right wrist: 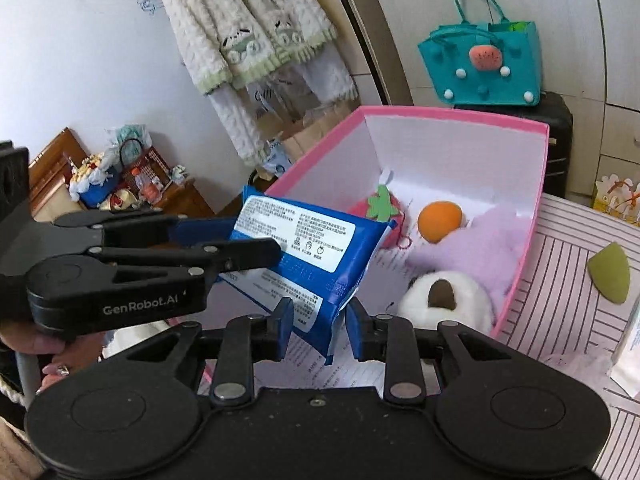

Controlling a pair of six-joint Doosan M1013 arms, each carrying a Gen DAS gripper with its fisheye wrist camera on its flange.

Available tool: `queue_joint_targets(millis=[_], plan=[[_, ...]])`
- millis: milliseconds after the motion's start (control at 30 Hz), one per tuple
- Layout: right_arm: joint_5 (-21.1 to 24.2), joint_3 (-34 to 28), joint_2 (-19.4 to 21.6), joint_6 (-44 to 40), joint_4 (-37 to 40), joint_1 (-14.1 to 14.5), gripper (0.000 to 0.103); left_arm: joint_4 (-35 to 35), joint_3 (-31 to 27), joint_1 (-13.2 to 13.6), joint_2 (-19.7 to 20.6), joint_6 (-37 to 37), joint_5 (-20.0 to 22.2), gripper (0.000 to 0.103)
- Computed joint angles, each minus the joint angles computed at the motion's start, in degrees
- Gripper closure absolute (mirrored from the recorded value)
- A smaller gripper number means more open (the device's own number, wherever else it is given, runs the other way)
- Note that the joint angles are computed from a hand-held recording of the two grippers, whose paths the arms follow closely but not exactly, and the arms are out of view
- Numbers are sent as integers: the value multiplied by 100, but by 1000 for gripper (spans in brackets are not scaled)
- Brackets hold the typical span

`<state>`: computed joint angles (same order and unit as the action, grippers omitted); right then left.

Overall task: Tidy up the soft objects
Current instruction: 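Lower the blue packet into the box, open the left tool and withdraw, then close the left tool on the white mesh bath puff while the right tool closes on the pink floral scrunchie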

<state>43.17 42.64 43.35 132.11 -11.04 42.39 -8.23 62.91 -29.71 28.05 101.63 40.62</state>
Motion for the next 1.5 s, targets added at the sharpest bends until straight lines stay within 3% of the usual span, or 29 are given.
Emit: queue_joint_targets(millis=[100,167,333,433,633,967,1267,1500], plan=[[167,-49,26,237,-558,69,67,285,61,-69,-21,-30,-125,64],[212,-98,35,106,-503,61,67,457,171,-114,-90,-17,-283,61],[548,-130,-5,-16,-972,173,63,1042,474,-179,-323,-325,-758,43],[341,250,-272,70,-1093,192,62,1096,535,-162,-436,-437,-753,41],[65,956,-839,268,-1316,252,60,311,630,-107,-700,284,-463,38],[-25,2108,-1746,1104,-1966,422,57,-1523,771,-105,-1077,1820,311,32],[259,3063,-2343,1751,-2633,639,54,-1655,981,-503,-1201,2680,420,27],[-192,3830,-2715,2468,-3488,714,48,-1913,889,-732,-989,3063,550,26]])
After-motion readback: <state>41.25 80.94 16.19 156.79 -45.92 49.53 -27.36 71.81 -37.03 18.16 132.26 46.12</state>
